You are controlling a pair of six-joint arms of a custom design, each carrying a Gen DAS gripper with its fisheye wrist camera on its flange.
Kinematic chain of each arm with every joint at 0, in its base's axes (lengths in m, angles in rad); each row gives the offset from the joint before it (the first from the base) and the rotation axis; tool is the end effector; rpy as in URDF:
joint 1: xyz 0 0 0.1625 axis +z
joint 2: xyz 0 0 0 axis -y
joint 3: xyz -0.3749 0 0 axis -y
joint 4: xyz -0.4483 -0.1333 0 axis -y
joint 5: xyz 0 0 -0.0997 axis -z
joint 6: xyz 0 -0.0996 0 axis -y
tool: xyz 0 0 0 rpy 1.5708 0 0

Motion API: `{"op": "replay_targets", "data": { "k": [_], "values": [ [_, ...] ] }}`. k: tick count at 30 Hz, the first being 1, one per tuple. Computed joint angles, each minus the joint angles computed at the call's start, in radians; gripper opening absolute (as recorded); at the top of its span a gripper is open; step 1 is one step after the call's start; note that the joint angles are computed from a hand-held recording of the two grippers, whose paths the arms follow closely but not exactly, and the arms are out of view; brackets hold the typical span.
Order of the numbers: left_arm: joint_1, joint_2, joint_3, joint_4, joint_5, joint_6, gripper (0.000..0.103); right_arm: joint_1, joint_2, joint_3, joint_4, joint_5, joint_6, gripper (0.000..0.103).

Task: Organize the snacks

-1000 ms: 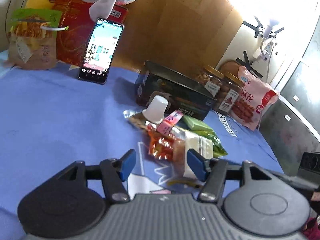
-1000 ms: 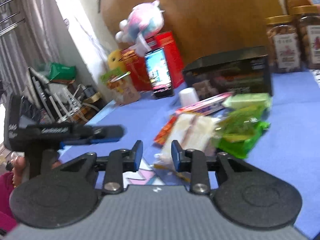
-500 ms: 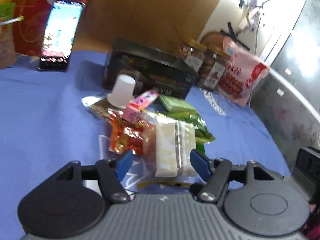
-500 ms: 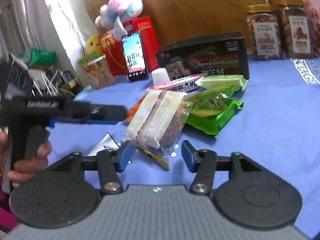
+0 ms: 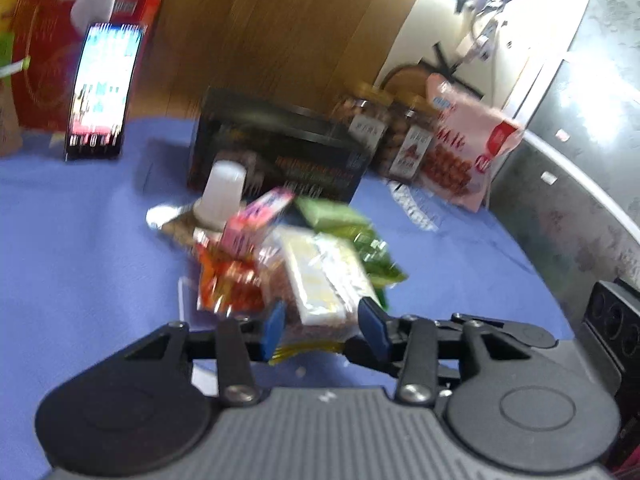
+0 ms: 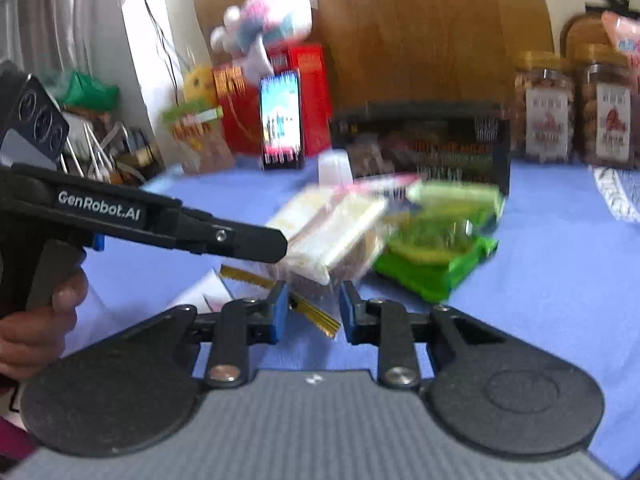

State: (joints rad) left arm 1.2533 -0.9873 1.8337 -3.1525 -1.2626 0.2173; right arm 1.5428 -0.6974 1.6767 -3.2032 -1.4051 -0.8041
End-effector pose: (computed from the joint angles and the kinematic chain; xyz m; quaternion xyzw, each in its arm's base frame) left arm -0.0448 -0.6602 0.1361 0.1904 0.9039 -0.3619 0.1253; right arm 0.1307 -0.6801 0.0137 0.3817 -0.8637 0.3241 0.0575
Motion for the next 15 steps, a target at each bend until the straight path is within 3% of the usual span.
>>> {"op": "replay_targets", "data": {
  "k": [15],
  "values": [
    [-0.041, 0.072, -0.170, -0.078, -0.074, 0.144, 0.040, 0.031, 0.074, -0.169, -0.039, 0.094, 0.051, 0.031]
  ]
}}
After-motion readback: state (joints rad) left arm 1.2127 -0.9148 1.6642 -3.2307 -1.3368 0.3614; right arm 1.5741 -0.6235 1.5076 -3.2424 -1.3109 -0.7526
